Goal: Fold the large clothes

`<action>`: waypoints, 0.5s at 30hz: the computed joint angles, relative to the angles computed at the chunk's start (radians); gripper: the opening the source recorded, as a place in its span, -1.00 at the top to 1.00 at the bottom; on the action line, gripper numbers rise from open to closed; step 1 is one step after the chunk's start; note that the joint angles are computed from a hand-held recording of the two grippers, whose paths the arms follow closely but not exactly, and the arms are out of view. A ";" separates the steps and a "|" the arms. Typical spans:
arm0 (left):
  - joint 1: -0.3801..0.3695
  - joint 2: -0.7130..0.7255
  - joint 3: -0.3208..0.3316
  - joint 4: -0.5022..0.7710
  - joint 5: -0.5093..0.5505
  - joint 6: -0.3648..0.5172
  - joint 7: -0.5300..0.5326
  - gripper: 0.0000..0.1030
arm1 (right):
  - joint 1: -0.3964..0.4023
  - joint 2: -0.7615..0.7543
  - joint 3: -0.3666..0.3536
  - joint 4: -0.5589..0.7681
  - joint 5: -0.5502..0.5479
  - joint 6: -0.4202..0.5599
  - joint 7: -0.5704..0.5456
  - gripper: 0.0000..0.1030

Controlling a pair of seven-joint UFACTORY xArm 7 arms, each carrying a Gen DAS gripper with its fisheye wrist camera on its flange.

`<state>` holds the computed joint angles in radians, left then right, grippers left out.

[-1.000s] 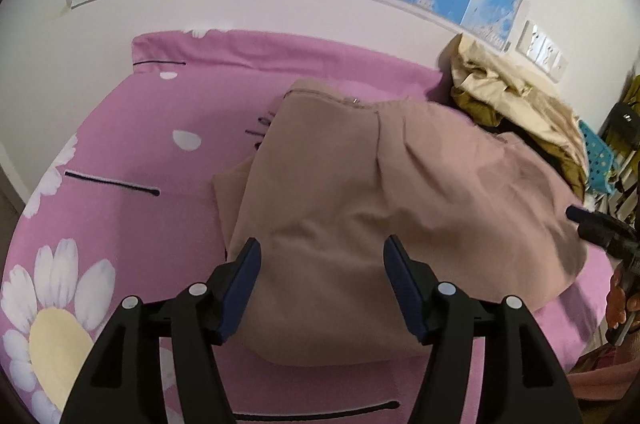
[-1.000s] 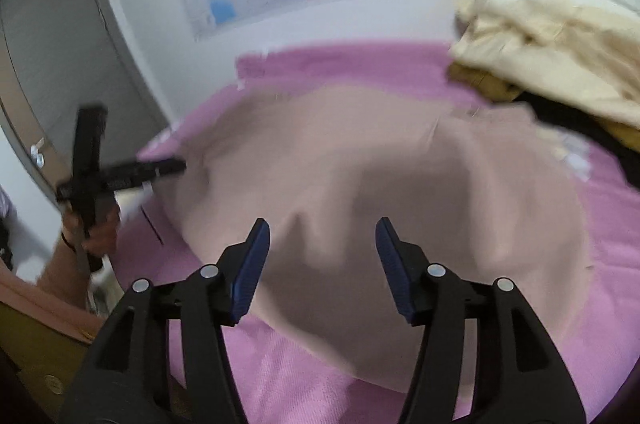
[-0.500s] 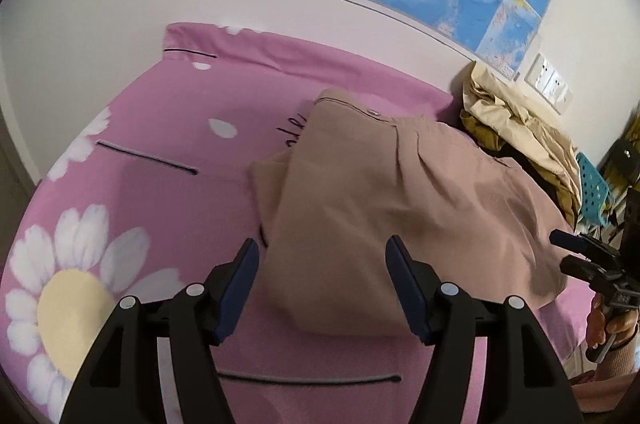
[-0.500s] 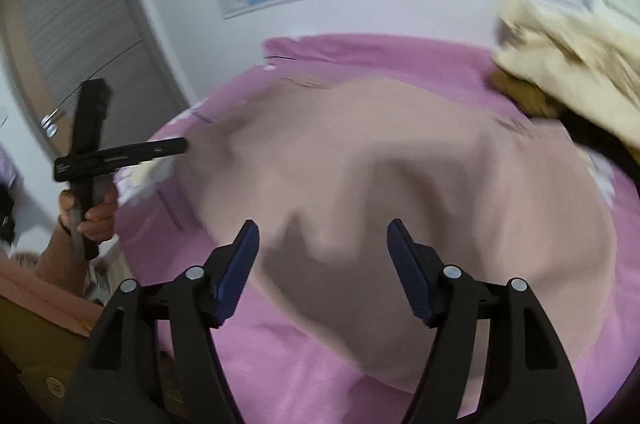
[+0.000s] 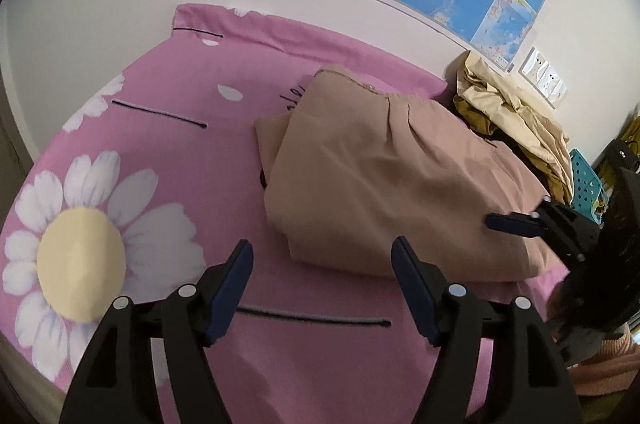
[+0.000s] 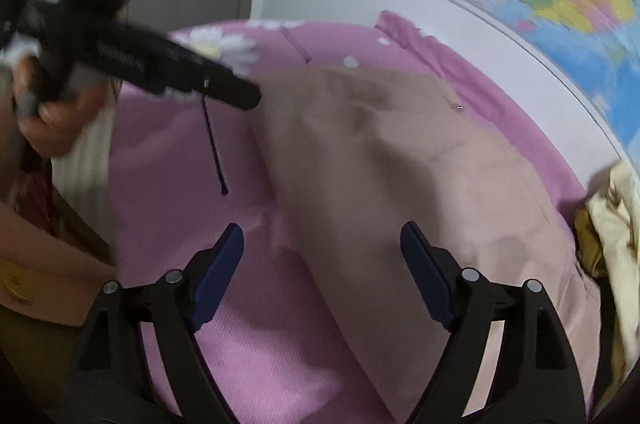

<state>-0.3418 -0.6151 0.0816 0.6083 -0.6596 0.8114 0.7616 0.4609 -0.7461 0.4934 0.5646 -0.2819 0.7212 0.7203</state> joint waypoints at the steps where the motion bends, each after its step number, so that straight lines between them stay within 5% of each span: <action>1: 0.003 -0.009 -0.002 -0.007 0.003 0.002 -0.005 -0.34 | -0.010 0.018 0.011 0.006 -0.009 -0.001 0.004 -0.53; 10: -0.018 -0.081 -0.052 -0.058 0.075 -0.063 -0.060 -0.34 | 0.004 -0.058 -0.020 -0.059 0.014 -0.032 0.047 -0.51; 15: -0.051 -0.103 -0.037 -0.069 0.097 -0.068 -0.067 -0.34 | -0.012 -0.039 0.030 -0.041 -0.013 -0.001 0.054 -0.51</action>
<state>-0.3923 -0.7176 0.0442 0.5390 -0.5622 0.7437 0.6946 0.4487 -0.7853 0.5234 0.5235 -0.2952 0.7206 0.7748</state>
